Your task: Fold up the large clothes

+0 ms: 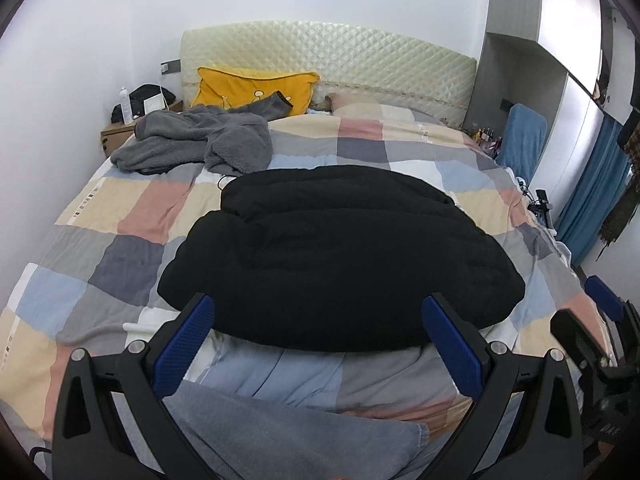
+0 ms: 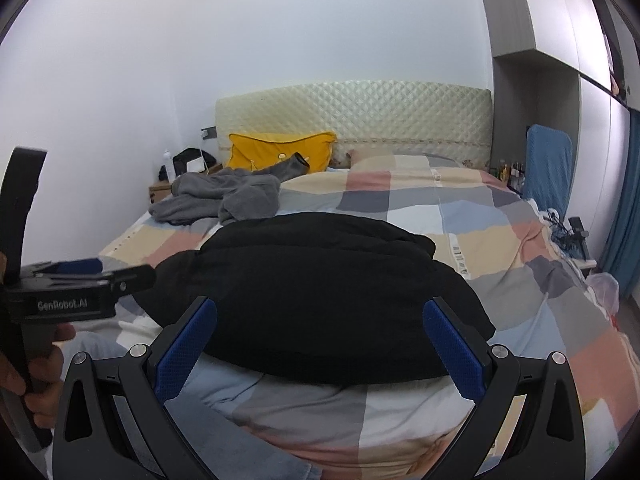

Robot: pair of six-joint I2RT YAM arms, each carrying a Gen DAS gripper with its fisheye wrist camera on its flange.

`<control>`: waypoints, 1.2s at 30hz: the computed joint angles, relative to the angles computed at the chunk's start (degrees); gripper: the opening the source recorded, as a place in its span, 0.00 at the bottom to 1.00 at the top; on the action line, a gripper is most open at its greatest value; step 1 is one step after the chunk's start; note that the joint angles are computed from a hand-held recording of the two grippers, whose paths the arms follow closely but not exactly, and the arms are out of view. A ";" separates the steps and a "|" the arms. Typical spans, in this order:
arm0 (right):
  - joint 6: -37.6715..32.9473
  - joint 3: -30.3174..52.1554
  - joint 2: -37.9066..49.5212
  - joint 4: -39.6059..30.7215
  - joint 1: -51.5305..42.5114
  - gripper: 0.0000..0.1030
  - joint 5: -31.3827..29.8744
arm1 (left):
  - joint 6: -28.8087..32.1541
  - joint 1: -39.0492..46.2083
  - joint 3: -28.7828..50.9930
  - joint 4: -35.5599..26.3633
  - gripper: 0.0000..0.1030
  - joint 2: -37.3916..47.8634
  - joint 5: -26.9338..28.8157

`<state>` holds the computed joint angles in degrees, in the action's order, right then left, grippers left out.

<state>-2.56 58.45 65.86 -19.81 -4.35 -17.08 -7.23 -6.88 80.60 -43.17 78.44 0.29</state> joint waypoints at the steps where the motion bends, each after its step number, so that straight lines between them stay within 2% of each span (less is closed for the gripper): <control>1: 0.09 0.03 0.17 0.13 -0.36 1.00 -0.19 | -0.14 -0.05 -0.19 0.01 1.00 -0.07 -0.03; 7: 1.13 0.57 2.01 -0.26 -2.17 1.00 -3.35 | -1.19 -0.32 -1.51 0.46 1.00 -0.36 -1.10; 36: 0.30 0.52 2.64 -1.32 -3.84 1.00 -2.16 | -1.01 -2.84 -1.47 -0.65 1.00 -1.33 -3.87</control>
<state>-2.26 58.97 68.50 -21.13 -8.19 -19.25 -8.24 -9.72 79.13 -43.83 77.10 -3.58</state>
